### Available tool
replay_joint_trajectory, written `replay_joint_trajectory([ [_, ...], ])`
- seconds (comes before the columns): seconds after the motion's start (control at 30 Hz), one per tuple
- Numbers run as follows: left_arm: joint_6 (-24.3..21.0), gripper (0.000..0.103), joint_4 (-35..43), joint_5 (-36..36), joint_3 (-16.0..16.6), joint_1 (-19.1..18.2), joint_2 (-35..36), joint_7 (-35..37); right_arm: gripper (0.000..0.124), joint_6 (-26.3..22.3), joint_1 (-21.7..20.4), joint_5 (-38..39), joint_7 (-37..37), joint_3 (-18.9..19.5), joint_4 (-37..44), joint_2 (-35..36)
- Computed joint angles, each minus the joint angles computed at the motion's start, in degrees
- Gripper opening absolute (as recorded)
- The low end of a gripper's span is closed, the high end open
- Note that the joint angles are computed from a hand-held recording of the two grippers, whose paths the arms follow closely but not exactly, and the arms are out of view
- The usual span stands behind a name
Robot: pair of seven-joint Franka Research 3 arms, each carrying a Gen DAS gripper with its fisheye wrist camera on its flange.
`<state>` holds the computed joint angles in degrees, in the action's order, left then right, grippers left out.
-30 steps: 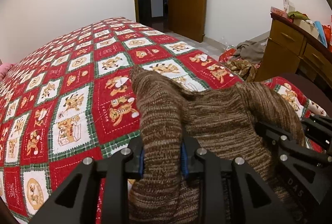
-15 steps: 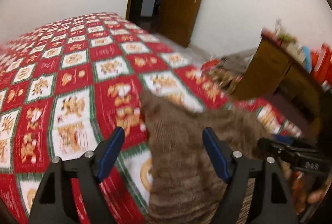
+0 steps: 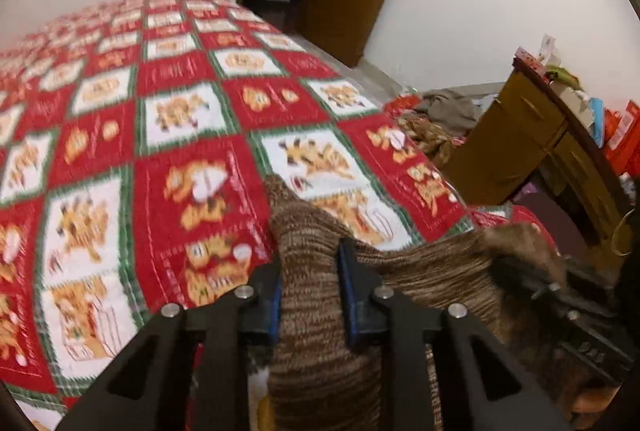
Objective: Fold small clothes
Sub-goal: 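Lower the folded sweater onto the quilt and open both grippers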
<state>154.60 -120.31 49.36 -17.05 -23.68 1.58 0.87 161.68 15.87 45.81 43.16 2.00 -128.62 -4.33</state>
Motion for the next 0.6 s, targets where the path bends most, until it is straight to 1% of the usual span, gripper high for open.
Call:
replay_joint_trajectory([
  [0.03,-2.7,0.026,1.5,-0.7,-0.3,-0.3,1.0,0.7,0.019,1.1,0.1,0.9,-0.4,0.0,0.2,0.2],
  [0.07,-5.1,0.029,2.8,-2.0,-0.4,-0.7,1.9,1.7,0.017,1.8,0.0,0.1,1.0,0.1,0.8,1.0],
  [0.1,-7.9,0.036,4.2,-3.0,-0.6,-1.1,2.9,2.9,0.017,3.1,0.3,-4.7,5.3,-0.4,0.9,2.0],
  [0.13,-9.4,0.044,4.8,-4.1,-0.5,-1.4,3.3,4.1,0.017,6.6,-1.1,-13.6,11.6,1.1,0.4,3.7],
  [0.17,-11.1,0.047,5.5,-5.3,-0.4,-1.6,3.7,5.0,0.017,6.9,-1.3,-20.0,16.3,0.8,0.9,5.6],
  [0.2,-11.8,0.052,5.5,-6.0,-0.2,-1.7,3.5,4.9,0.017,5.8,-1.7,-22.5,19.3,0.9,1.6,5.8],
  [0.23,-12.1,0.057,5.3,-6.1,0.0,-1.8,3.2,4.7,0.018,6.0,-1.8,-21.8,19.4,1.0,2.1,6.1],
  [0.27,-13.8,0.060,5.3,-6.1,-0.1,-2.1,2.6,4.3,0.018,5.6,-1.9,-24.0,21.7,0.7,2.4,6.5],
  [0.3,-15.7,0.067,5.2,-5.8,-0.2,-2.4,1.9,3.9,0.019,5.1,-2.2,-22.2,20.4,0.9,2.5,6.4],
  [0.33,-18.1,0.073,4.8,-4.8,-0.6,-2.9,0.7,3.0,0.020,5.2,-2.6,-17.1,16.3,1.4,2.2,5.7],
  [0.37,-18.9,0.075,3.9,-4.0,-0.9,-3.0,-0.7,2.6,0.024,6.0,-2.7,-9.8,10.5,1.8,1.1,4.1],
  [0.4,-19.1,0.079,3.0,-3.3,-1.2,-3.0,-1.8,2.2,0.026,7.6,-2.3,-4.8,7.0,1.6,-0.7,1.9],
  [0.43,-19.5,0.079,2.1,-2.7,-1.7,-3.1,-3.1,1.7,0.027,8.9,-1.7,-2.2,5.3,1.1,-2.4,0.0],
  [0.47,-20.1,0.079,1.2,-2.3,-2.2,-3.1,-4.5,1.1,0.027,12.0,-0.7,1.1,3.5,0.6,-5.4,-3.4],
  [0.5,-20.7,0.079,0.6,-2.1,-2.8,-3.1,-5.4,0.8,0.028,14.6,0.9,3.3,2.1,-0.3,-7.7,-6.0],
  [0.53,-21.7,0.079,0.0,-2.0,-3.5,-3.4,-6.6,0.9,0.028,16.6,2.4,1.4,4.1,-1.2,-9.6,-7.8],
  [0.57,-22.6,0.079,0.0,-2.0,-4.0,-3.4,-6.9,1.3,0.028,19.1,2.4,2.7,2.9,-0.2,-13.0,-11.7],
  [0.6,-24.3,0.079,0.0,-2.1,-4.8,-3.8,-7.3,1.9,0.028,19.4,4.2,2.5,2.3,-1.1,-15.0,-14.4],
])
